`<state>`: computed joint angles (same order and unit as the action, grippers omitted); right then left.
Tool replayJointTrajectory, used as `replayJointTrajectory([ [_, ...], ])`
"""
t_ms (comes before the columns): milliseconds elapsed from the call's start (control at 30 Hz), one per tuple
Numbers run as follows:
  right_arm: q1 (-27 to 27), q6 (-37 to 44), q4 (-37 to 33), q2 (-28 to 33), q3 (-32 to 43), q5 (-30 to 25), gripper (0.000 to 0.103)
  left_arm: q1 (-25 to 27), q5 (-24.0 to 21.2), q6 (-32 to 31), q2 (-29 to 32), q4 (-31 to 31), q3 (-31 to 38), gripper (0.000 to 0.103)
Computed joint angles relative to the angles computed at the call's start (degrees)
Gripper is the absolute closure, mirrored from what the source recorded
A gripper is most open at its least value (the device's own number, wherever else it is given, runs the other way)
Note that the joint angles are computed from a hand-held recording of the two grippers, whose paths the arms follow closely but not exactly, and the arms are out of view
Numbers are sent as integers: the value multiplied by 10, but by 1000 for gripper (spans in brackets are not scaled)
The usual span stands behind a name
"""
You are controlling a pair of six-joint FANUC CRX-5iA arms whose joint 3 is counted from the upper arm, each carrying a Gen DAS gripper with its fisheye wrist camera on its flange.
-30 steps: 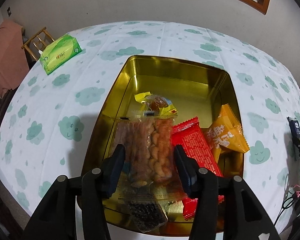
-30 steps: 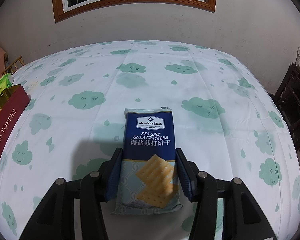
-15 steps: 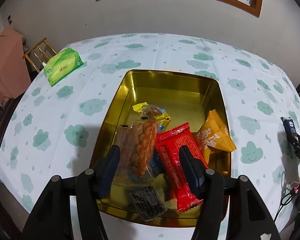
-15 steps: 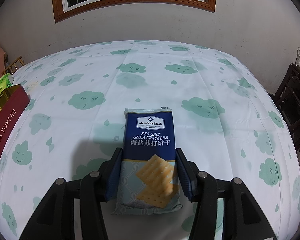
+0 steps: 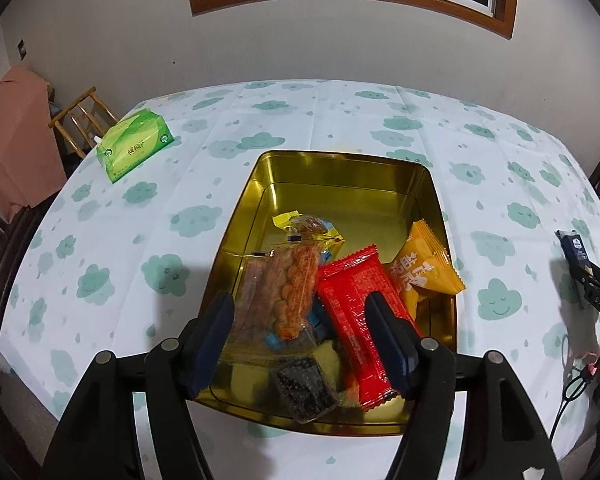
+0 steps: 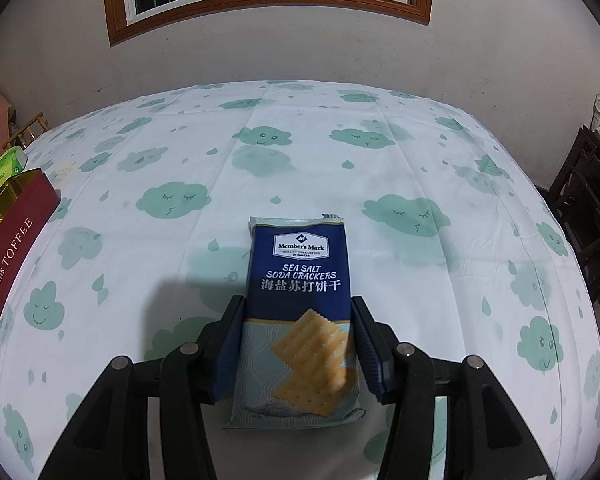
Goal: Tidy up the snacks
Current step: 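Carry the blue soda cracker pack over the tin with the right tool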
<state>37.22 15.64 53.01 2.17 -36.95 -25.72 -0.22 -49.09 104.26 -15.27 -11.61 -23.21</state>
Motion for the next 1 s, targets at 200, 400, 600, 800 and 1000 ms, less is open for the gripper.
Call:
replayJointTrajectory([
  [200, 1, 6, -7, 1, 5, -10, 52, 5, -6, 11, -12, -13, -4, 33],
  [400, 18, 3, -29, 7, 21, -48, 52, 26, -3, 0, -24, 4, -18, 32],
  [600, 35, -26, -21, 6, 24, -80, 52, 45, 5, -9, -38, 20, -35, 32],
  [800, 55, -61, -12, -8, 20, -94, 52, 59, 12, -22, -53, 31, -51, 32],
  [1000, 92, -59, -18, -12, 31, -103, 52, 90, 21, -47, -71, 64, -75, 28],
])
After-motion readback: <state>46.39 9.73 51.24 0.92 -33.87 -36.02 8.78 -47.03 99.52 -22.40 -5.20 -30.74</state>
